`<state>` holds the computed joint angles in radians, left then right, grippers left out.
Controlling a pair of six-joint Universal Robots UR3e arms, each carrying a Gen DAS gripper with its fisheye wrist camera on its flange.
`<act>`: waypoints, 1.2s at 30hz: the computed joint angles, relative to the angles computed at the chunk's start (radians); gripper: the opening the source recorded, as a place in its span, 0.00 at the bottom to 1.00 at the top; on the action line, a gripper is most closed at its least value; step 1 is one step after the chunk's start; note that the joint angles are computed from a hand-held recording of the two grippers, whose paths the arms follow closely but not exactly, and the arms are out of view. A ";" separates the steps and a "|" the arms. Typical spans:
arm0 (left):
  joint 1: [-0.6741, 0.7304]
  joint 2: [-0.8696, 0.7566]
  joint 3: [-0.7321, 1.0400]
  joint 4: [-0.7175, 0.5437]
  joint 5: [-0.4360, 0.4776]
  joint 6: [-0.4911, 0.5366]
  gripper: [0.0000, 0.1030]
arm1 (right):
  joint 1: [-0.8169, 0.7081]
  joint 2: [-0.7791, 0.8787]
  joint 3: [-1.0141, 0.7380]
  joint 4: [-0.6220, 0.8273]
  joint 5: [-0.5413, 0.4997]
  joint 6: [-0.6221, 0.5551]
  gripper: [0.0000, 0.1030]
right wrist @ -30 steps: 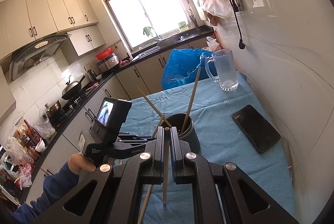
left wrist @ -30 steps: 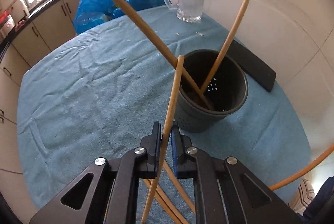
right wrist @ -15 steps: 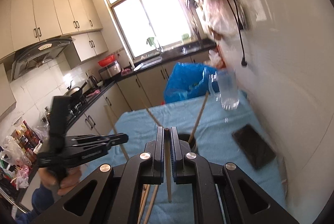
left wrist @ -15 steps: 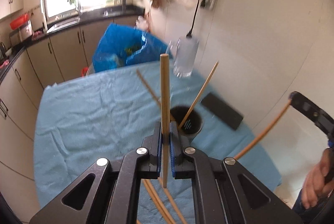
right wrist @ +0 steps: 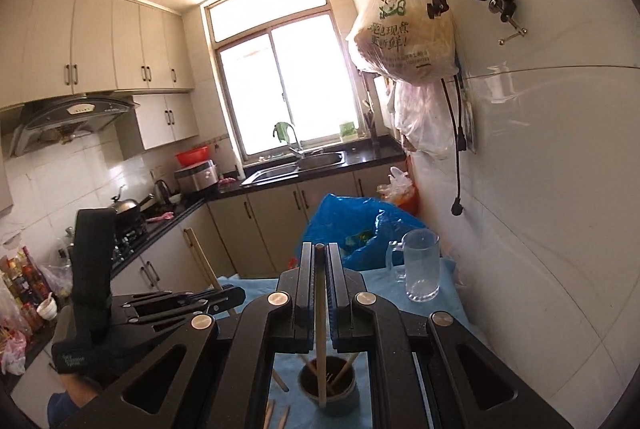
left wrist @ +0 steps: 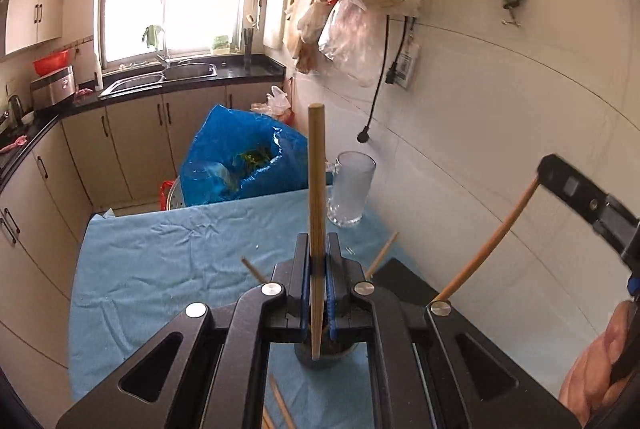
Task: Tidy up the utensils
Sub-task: 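Lower the held chopsticks into the black cup with both grippers, then open both grippers and move them back down to the chopsticks on the cloth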
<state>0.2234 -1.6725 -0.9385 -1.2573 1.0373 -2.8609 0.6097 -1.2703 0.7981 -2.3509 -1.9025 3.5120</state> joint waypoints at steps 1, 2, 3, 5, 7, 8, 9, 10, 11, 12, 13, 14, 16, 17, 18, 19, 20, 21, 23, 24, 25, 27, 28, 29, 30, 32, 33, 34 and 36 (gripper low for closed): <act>-0.009 -0.017 0.012 0.002 0.005 -0.010 0.06 | -0.010 0.017 -0.021 0.011 0.011 0.001 0.06; -0.018 -0.036 0.022 0.008 0.012 -0.024 0.06 | -0.017 0.042 -0.051 0.024 0.015 0.001 0.06; -0.029 -0.055 0.022 0.024 0.024 -0.039 0.06 | -0.023 0.066 -0.073 0.033 0.017 0.002 0.06; -0.044 -0.070 -0.003 0.048 0.043 -0.043 0.06 | -0.041 0.095 -0.088 0.043 0.039 0.009 0.06; -0.053 -0.083 -0.026 0.058 0.058 -0.037 0.06 | -0.057 0.109 -0.076 0.045 0.062 0.016 0.06; -0.052 -0.084 -0.041 0.065 0.062 -0.034 0.06 | -0.066 0.117 -0.071 0.047 0.073 0.016 0.06; -0.053 -0.090 -0.050 0.070 0.066 -0.034 0.06 | -0.072 0.124 -0.068 0.054 0.085 0.019 0.06; -0.053 -0.099 -0.054 0.067 0.065 -0.035 0.06 | -0.081 0.129 -0.065 0.061 0.104 0.022 0.06; -0.051 -0.103 -0.057 0.062 0.063 -0.033 0.06 | -0.091 0.127 -0.049 0.061 0.125 0.025 0.06; -0.050 -0.107 -0.059 0.060 0.063 -0.032 0.06 | -0.099 0.130 -0.046 0.069 0.144 0.026 0.06; -0.050 -0.108 -0.063 0.060 0.065 -0.030 0.06 | -0.103 0.132 -0.042 0.075 0.153 0.028 0.07; -0.048 -0.108 -0.066 0.058 0.064 -0.025 0.06 | -0.106 0.134 -0.042 0.082 0.156 0.030 0.07; -0.041 -0.105 -0.069 0.053 0.061 -0.023 0.07 | -0.108 0.124 -0.025 0.083 0.159 0.035 0.07; -0.038 -0.101 -0.074 0.052 0.056 -0.023 0.07 | -0.110 0.115 -0.013 0.082 0.160 0.038 0.07; -0.033 -0.100 -0.070 0.044 0.051 -0.022 0.07 | -0.111 0.109 -0.008 0.082 0.158 0.039 0.07; -0.028 -0.094 -0.070 0.039 0.046 -0.022 0.08 | -0.111 0.105 -0.009 0.085 0.156 0.040 0.07; -0.024 -0.088 -0.071 0.035 0.042 -0.021 0.08 | -0.111 0.096 -0.004 0.086 0.155 0.039 0.07; -0.016 -0.075 -0.079 0.032 0.035 -0.020 0.10 | -0.111 0.083 0.006 0.085 0.154 0.039 0.08; -0.003 -0.043 -0.106 0.033 0.021 -0.014 0.13 | -0.108 0.040 0.052 0.065 0.147 0.041 0.17; 0.009 -0.015 -0.134 0.039 0.012 -0.009 0.17 | -0.107 0.026 0.062 0.059 0.141 0.039 0.21; 0.021 0.012 -0.163 0.047 0.002 -0.005 0.23 | -0.100 0.002 0.089 0.042 0.127 0.036 0.29; 0.055 0.078 -0.235 0.054 -0.017 0.017 0.25 | -0.089 -0.057 0.172 -0.014 0.108 0.032 0.46; 0.078 0.115 -0.275 0.052 -0.032 0.032 0.25 | -0.083 -0.096 0.238 -0.068 0.101 0.029 0.59; 0.101 0.150 -0.312 0.050 -0.047 0.043 0.25 | -0.068 -0.135 0.307 -0.128 0.081 0.023 0.74; 0.133 0.192 -0.355 0.043 -0.069 0.057 0.26 | -0.041 -0.169 0.379 -0.194 0.037 0.013 0.83; 0.191 0.264 -0.426 0.016 -0.102 0.095 0.27 | 0.032 -0.210 0.493 -0.310 -0.082 -0.008 1.00; 0.238 0.317 -0.479 -0.005 -0.123 0.128 0.28 | 0.061 -0.219 0.526 -0.344 -0.123 -0.014 1.00; 0.272 0.355 -0.518 -0.019 -0.136 0.151 0.28 | 0.089 -0.236 0.573 -0.374 -0.152 -0.016 1.00; 0.373 0.454 -0.610 -0.082 -0.167 0.230 0.28 | 0.108 -0.281 0.644 -0.361 -0.128 0.015 1.00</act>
<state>0.5968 -1.2189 -1.5481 -1.3394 0.8705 -2.6304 0.7172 -1.5516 1.4423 -2.7122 -2.0307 3.5275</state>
